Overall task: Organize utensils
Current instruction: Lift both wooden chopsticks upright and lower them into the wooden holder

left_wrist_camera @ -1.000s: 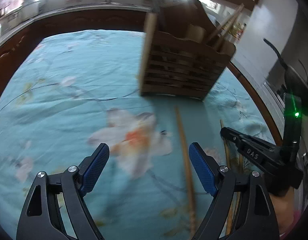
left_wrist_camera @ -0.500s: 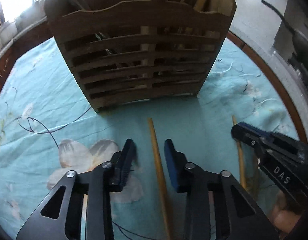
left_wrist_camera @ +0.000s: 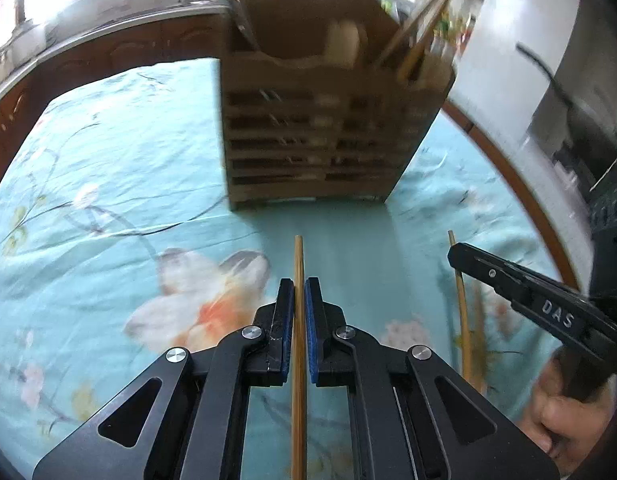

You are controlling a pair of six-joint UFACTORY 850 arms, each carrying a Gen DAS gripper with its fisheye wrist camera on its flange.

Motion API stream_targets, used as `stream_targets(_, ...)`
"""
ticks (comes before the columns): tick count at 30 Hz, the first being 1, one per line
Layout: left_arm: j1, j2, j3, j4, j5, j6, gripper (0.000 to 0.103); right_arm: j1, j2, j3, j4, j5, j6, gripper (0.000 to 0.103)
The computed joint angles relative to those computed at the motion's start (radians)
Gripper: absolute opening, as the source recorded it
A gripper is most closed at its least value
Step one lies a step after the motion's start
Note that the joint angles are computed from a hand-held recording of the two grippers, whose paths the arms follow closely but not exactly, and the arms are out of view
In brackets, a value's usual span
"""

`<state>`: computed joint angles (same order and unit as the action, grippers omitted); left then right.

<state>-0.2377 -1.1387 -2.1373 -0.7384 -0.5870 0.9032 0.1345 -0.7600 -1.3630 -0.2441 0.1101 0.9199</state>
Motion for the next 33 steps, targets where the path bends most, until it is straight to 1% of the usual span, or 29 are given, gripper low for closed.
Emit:
stream_targets(1, 0.015, 0.032, 0.045, -0.075, -0.003, 0.063, 0.005, 0.004, 0.012, 0.01, 0.08, 0.012, -0.079, 0.006)
stream_targets(2, 0.029, 0.063, 0.087, -0.142, -0.01, 0.116, 0.005, 0.008, 0.035, 0.032, 0.118, 0.039, -0.117, 0.006)
stream_targets(3, 0.037, 0.072, 0.097, -0.166, -0.014, 0.133, 0.005, 0.011, 0.051, 0.044, 0.145, 0.052, -0.145, 0.006)
stream_targets(4, 0.052, 0.104, 0.14, -0.232, -0.016, 0.192, 0.005, 0.017, 0.069, 0.057, 0.202, 0.064, -0.205, 0.006)
stream_targets(8, 0.079, 0.179, 0.23, -0.383, -0.032, 0.328, 0.005, 0.035, 0.14, 0.106, 0.337, 0.113, -0.356, 0.005)
stream_targets(9, 0.09, 0.201, 0.255, -0.424, -0.046, 0.365, 0.005, 0.039, 0.155, 0.114, 0.371, 0.122, -0.395, 0.005)
stream_targets(11, 0.1, 0.217, 0.27, -0.464, -0.059, 0.4, 0.005, 0.044, 0.186, 0.133, 0.401, 0.145, -0.434, 0.005)
stream_targets(12, 0.108, 0.235, 0.29, -0.498, -0.065, 0.433, 0.005, 0.051, 0.205, 0.142, 0.45, 0.156, -0.492, 0.005)
stream_targets(14, 0.12, 0.258, 0.314, -0.535, -0.076, 0.473, 0.005, 0.06, 0.23, 0.153, 0.514, 0.174, -0.574, 0.005)
stream_targets(19, 0.135, 0.297, 0.358, -0.623, -0.083, 0.559, 0.005, 0.073, 0.283, 0.175, 0.597, 0.227, -0.682, 0.005)
stream_targets(23, 0.147, 0.315, 0.373, -0.675, -0.095, 0.602, 0.005, 0.078, 0.304, 0.177, 0.65, 0.256, -0.751, 0.005)
stream_targets(29, 0.161, 0.329, 0.386, -0.747, -0.104, 0.649, 0.005, 0.077, 0.309, 0.168, 0.673, 0.269, -0.782, 0.005)
stream_targets(33, 0.162, 0.343, 0.402, -0.802, -0.094, 0.696, 0.005, 0.08, 0.311, 0.171, 0.683, 0.275, -0.793, 0.005)
